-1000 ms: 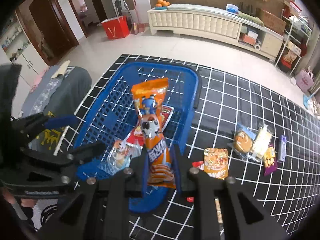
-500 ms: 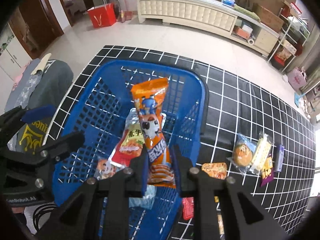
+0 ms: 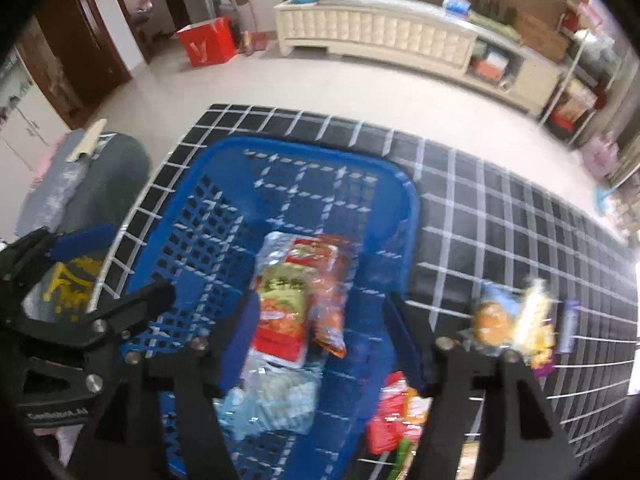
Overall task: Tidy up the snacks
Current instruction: 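Lower the orange stick snack into the blue basket and open the right tool, then move both tools back over the remaining snacks on the mat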
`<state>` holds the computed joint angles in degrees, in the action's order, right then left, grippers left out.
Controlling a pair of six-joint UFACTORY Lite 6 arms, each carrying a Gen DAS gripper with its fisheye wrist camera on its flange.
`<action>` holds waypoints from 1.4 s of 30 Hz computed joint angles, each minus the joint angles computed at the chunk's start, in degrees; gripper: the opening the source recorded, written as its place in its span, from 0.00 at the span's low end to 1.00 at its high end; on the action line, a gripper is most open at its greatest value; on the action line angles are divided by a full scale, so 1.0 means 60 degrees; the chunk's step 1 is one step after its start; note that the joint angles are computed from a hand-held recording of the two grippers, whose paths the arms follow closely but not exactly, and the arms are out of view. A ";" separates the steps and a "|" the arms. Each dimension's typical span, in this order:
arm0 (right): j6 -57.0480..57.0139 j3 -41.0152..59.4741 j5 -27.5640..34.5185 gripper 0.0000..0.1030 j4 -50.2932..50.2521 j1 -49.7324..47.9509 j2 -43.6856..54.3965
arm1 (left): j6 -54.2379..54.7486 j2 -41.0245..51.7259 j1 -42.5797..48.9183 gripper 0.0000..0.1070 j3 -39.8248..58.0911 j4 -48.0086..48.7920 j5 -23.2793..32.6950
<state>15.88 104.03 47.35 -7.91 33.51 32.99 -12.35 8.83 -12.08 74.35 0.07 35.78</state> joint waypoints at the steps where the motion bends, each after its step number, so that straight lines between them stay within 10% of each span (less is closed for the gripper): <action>1: -0.0027 -0.0256 -0.0092 0.76 0.0028 -0.0033 -0.0273 | -0.0047 -0.0062 -0.0026 0.77 -0.0033 0.0037 0.0020; 22: -0.1404 -0.4758 0.0476 0.77 0.0971 -0.1766 -0.6362 | -0.4210 -0.1562 -0.3692 0.77 0.0380 0.2673 0.1989; 42: -0.7712 -0.6420 0.1084 0.80 0.4432 -0.8354 -0.7718 | -0.5617 0.4198 -0.7118 0.77 0.7816 0.3210 0.4595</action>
